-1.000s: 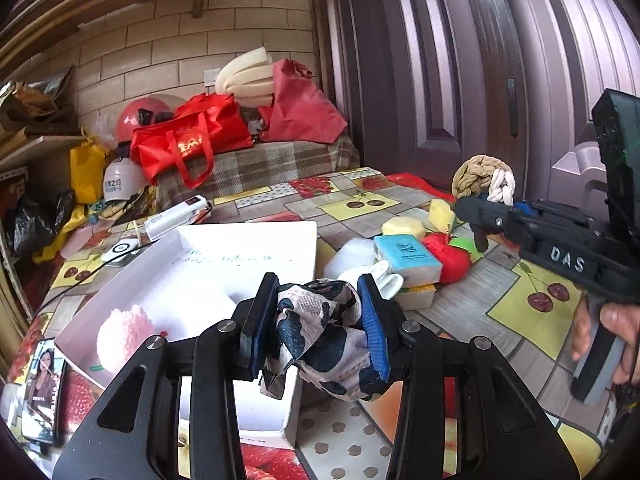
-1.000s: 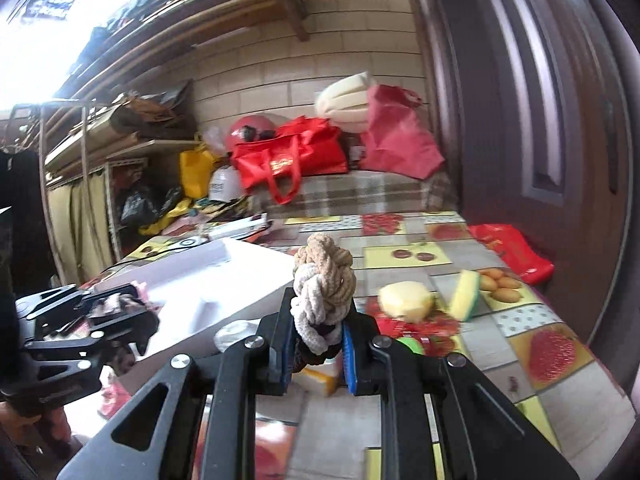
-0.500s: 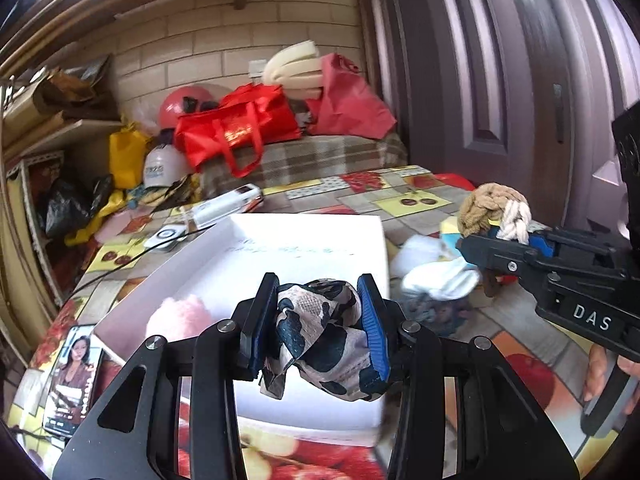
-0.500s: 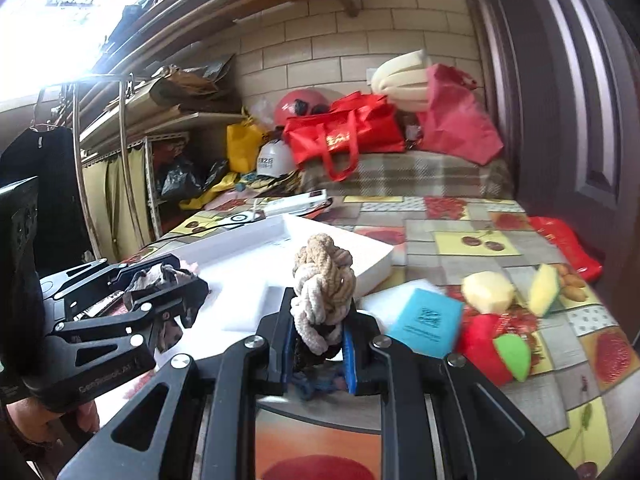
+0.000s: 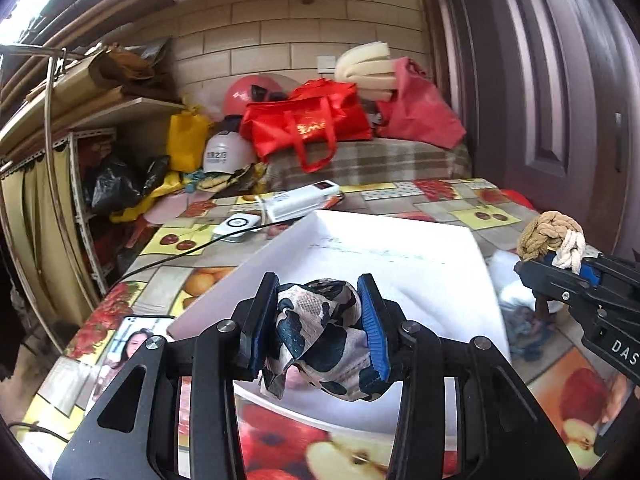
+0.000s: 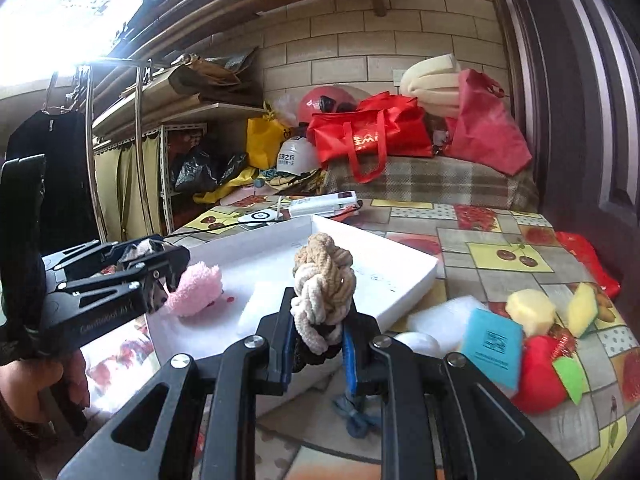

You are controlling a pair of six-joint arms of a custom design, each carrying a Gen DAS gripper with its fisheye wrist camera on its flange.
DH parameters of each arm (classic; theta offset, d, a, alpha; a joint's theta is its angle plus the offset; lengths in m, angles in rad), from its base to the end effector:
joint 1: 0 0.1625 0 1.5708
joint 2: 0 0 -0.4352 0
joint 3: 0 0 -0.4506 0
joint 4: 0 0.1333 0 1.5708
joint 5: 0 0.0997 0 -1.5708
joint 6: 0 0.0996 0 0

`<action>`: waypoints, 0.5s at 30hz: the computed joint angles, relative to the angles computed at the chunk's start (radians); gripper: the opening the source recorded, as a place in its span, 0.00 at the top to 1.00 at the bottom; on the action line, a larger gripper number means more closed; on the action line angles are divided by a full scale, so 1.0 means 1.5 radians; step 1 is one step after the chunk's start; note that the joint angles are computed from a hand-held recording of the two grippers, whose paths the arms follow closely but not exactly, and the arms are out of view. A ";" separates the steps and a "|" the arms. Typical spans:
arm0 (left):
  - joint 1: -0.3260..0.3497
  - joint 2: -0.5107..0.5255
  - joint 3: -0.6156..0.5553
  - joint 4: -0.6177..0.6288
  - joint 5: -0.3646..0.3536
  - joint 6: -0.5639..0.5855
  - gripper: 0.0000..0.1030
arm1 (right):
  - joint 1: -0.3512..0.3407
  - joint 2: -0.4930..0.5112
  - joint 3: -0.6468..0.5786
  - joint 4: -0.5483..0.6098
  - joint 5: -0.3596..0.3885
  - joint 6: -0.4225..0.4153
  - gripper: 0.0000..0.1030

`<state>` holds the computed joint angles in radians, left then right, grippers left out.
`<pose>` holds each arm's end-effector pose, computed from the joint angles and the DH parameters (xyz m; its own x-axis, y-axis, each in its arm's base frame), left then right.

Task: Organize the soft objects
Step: 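Carry the cloth and rope knot over the white tray and release both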

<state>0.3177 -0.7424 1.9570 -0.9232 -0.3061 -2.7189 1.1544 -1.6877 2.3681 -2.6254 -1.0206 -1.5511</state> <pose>-0.3281 -0.3482 -0.0525 -0.5934 -0.4844 -0.6428 0.5662 0.3163 -0.7612 -0.0017 -0.4621 0.2687 -0.3933 -0.8478 0.3559 -0.8493 0.1867 -0.4938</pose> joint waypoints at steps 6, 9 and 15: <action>0.030 0.001 -0.016 0.016 0.004 0.037 0.61 | 0.029 0.024 0.012 -0.032 -0.013 0.000 0.82; 0.046 -0.006 -0.017 0.022 0.012 0.035 0.61 | 0.046 0.044 0.011 -0.059 -0.025 0.019 0.82; 0.071 -0.036 0.001 -0.031 0.019 0.060 0.61 | 0.079 0.098 -0.010 -0.124 -0.063 0.106 0.81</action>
